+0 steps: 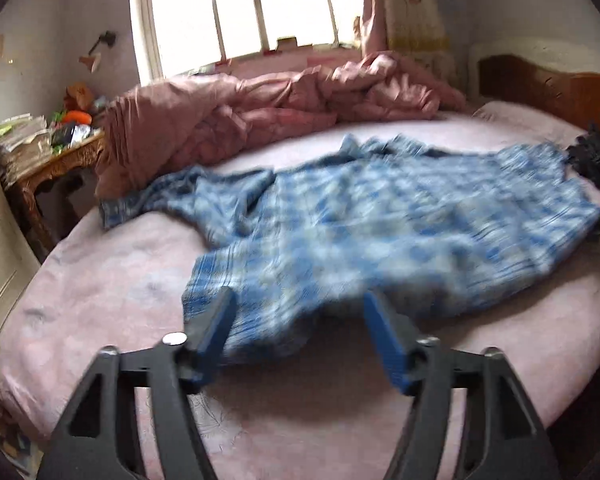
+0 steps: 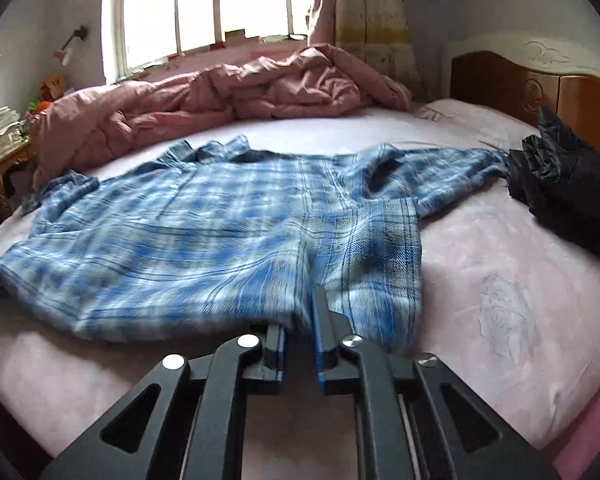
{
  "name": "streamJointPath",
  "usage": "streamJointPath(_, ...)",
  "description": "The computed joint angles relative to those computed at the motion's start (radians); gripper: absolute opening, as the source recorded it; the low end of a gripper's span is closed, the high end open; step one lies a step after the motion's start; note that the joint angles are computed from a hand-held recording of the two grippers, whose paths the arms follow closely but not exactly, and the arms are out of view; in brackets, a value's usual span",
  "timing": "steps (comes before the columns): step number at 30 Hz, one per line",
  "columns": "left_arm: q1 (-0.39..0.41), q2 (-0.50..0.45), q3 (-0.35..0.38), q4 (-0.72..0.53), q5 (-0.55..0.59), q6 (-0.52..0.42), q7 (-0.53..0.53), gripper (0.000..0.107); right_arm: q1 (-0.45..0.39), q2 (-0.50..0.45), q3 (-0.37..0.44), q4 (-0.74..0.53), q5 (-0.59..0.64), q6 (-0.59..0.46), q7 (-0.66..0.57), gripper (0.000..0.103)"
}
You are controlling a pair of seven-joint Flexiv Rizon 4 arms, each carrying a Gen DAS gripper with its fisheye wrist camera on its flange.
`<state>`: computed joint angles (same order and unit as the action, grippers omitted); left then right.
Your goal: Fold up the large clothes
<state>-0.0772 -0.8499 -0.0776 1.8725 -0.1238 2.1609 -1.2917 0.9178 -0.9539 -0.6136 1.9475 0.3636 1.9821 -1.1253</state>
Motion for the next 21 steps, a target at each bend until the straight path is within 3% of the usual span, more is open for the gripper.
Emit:
streamJointPath(6, 0.012, 0.017, -0.037, -0.006, 0.067, 0.044, -0.014, 0.080, -0.081, 0.091, 0.110, 0.034, -0.024, 0.076, -0.073, 0.027)
streamJointPath(8, -0.016, 0.006, -0.030, -0.037, 0.039, 0.021, -0.006, 0.080, -0.062, 0.093, 0.102, 0.040, 0.010, 0.095, -0.104, 0.040)
streamJointPath(10, 0.005, -0.013, -0.071, -0.075, 0.061, -0.012, -0.019, 0.080, -0.043, 0.098, 0.097, 0.047, 0.045, 0.113, -0.134, 0.050)
streamJointPath(13, -0.021, -0.055, -0.075, -0.140, 0.049, -0.029, -0.025, 0.080, -0.027, 0.114, 0.095, 0.059, 0.071, 0.119, -0.191, 0.050)
streamJointPath(16, -0.055, -0.101, -0.066, -0.207, 0.036, -0.028, -0.014, 0.080, 0.022, 0.093, 0.029, 0.018, 0.154, 0.024, -0.257, 0.050)
streamJointPath(19, -0.027, -0.139, -0.117, -0.275, 0.063, -0.079, -0.022, 0.086, -0.104, 0.119, 0.130, 0.004, 0.021, -0.005, -0.170, 0.050)
streamJointPath(21, -0.050, -0.163, -0.103, -0.322, 0.025, -0.093, -0.032, 0.092, -0.188, 0.112, 0.197, -0.023, -0.029, -0.035, -0.126, 0.050)
